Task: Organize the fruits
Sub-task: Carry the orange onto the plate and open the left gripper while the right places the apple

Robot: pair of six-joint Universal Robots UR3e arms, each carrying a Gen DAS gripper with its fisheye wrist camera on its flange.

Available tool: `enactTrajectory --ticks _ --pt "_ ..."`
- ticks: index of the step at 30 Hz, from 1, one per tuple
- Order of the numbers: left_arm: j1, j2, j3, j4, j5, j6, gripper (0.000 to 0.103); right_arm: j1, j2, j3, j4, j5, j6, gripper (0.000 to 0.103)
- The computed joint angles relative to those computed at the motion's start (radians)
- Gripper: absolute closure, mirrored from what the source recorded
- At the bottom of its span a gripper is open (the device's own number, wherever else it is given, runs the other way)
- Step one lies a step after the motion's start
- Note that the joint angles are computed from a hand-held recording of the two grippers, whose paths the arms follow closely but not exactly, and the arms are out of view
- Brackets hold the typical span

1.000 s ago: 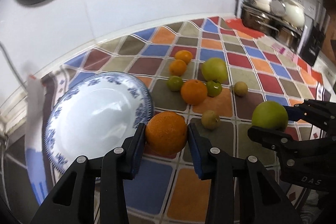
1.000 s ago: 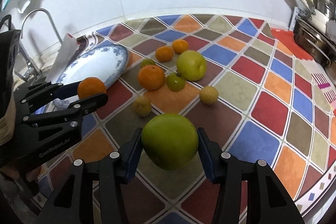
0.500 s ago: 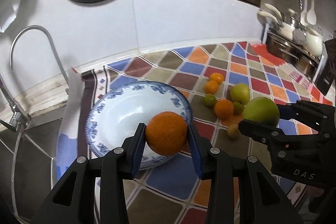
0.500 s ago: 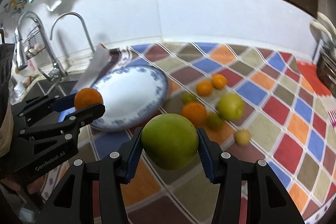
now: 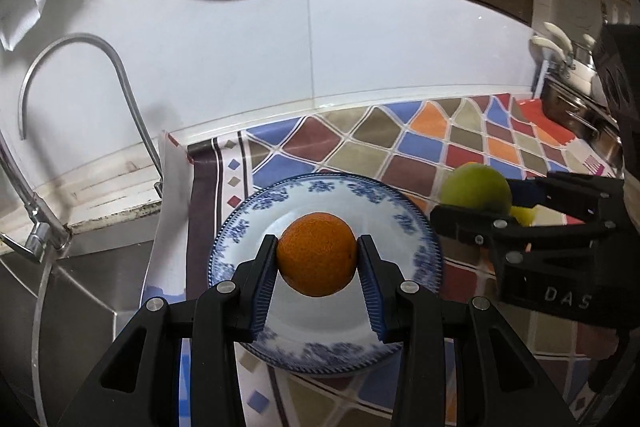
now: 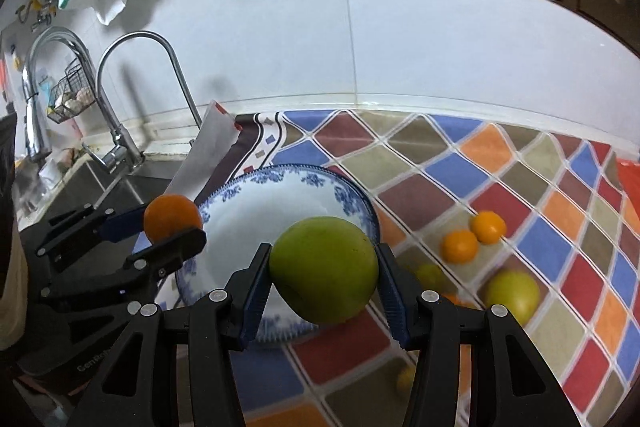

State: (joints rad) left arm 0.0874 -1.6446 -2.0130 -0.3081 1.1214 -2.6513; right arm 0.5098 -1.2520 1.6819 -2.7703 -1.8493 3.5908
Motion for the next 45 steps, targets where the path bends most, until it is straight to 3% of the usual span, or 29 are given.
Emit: enactTrajectory --ticks 13,23,26,29,35,45 --pt "-0.042 -0.322 0.285 -0.038 0.071 -0.034 0.064 -0.121 0.266 -0.340 0.200 0.156 -0.117 0.052" --pt "-0.050 -0.421 0.403 -0.103 0.088 -0.033 0.063 -0.147 0.363 -0.455 0.262 0.185 -0.138 0.052" --pt "-0.044 -0.414 0.393 -0.082 0.077 -0.040 0.045 -0.151 0.370 -0.454 0.250 0.187 -0.125 0.052" --pt "-0.036 -0.386 0.368 -0.061 0.077 -0.042 0.041 -0.156 0.358 -0.424 0.215 0.203 -0.114 0.051" --pt "-0.015 -0.284 0.265 -0.008 0.090 -0.039 0.034 -0.107 0.270 -0.324 0.131 0.090 -0.063 0.051" --pt "0.038 -0.026 0.041 0.054 0.014 -0.053 0.018 0.016 0.083 -0.151 0.079 -0.118 0.026 0.039"
